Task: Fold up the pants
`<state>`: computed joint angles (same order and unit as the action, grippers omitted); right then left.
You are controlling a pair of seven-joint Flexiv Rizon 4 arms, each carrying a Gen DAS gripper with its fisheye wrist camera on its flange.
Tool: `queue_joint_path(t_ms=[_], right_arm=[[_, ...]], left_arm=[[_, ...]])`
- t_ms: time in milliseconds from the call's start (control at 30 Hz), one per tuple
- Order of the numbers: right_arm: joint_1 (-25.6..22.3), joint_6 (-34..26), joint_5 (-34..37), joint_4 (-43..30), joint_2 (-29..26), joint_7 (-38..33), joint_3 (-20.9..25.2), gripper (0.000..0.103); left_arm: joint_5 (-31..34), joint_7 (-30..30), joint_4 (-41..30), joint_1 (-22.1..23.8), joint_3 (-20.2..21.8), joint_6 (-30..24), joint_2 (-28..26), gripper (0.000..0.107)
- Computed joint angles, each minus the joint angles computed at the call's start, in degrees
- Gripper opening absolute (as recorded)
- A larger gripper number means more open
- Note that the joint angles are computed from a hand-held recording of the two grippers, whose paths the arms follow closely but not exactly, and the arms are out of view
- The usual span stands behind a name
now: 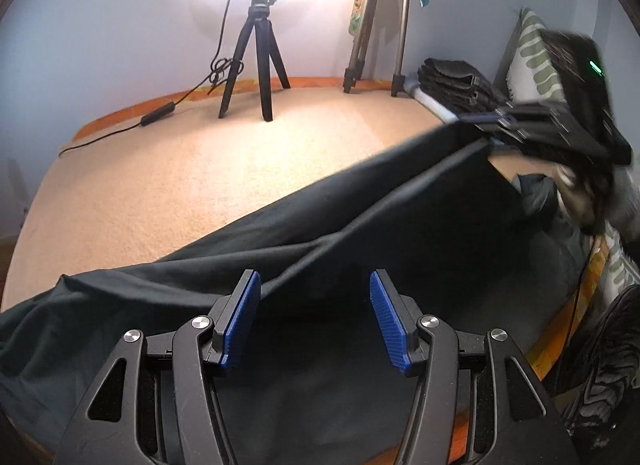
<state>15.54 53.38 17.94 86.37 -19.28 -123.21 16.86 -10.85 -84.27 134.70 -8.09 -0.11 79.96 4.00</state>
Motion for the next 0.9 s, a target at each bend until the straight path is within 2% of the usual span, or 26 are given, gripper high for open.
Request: queue_joint_path(t_ms=[100, 300, 367, 433, 467, 500, 533, 567, 633, 733, 867, 900], right_arm=[[2.1, -1.9, -3.9, -5.0, -4.7, 3.3, -1.8, 0.0], [5.4, -4.0, -11.7, -11.9, -12.9, 11.0, -4.1, 0.0], [6.2, -4.8, -14.3, -13.9, -15.1, 12.9, -4.7, 0.0], [6.3, -7.4, -15.7, -16.4, -17.1, 14.1, -4.5, 0.002], [6.2, -9.0, -16.0, -17.9, -17.9, 14.7, -4.5, 0.01], [6.1, -9.5, -16.0, -18.7, -18.2, 15.5, -4.4, 0.015], [5.8, -8.7, -15.6, -18.5, -17.9, 16.3, -4.4, 0.032], [5.2, -8.1, -14.9, -18.7, -17.8, 16.4, -3.9, 0.037], [3.5, -7.2, -12.9, -18.5, -16.9, 16.4, -2.9, 0.037], [-0.7, -8.9, -6.8, -17.4, -14.2, 13.2, 0.6, 0.033], [-2.8, -10.5, -2.2, -12.4, -9.4, 8.6, 1.8, 0.029], [-2.6, -9.7, -2.0, -10.5, -8.2, 7.3, 1.5, 0.029]], left_arm=[[3.2, -2.3, -1.4, 1.2, -0.1, -2.4, -1.1, 0.056], [16.7, -12.7, -4.0, 5.3, 0.8, -6.4, -0.6, 0.056], [18.8, -14.5, -4.5, 6.3, 1.3, -7.7, -0.7, 0.056], [20.8, -16.4, -4.9, 7.2, 1.6, -9.0, -0.8, 0.056], [20.9, -16.8, -4.8, 7.4, 1.9, -9.4, -0.8, 0.056], [20.2, -16.4, -4.4, 7.6, 2.2, -9.4, -0.8, 0.056], [19.7, -16.1, -3.9, 7.6, 2.4, -9.4, -0.5, 0.056], [19.4, -16.1, -3.6, 7.6, 2.5, -9.2, -0.2, 0.056], [18.4, -15.8, -2.6, 7.7, 2.7, -8.5, 0.5, 0.056], [20.8, -17.3, -2.6, 8.6, 2.4, -9.0, 1.1, 0.056], [22.9, -20.7, -1.8, 10.9, 3.3, -10.3, 2.7, 0.056], [21.6, -20.8, -0.8, 11.3, 4.2, -9.9, 3.3, 0.056]])
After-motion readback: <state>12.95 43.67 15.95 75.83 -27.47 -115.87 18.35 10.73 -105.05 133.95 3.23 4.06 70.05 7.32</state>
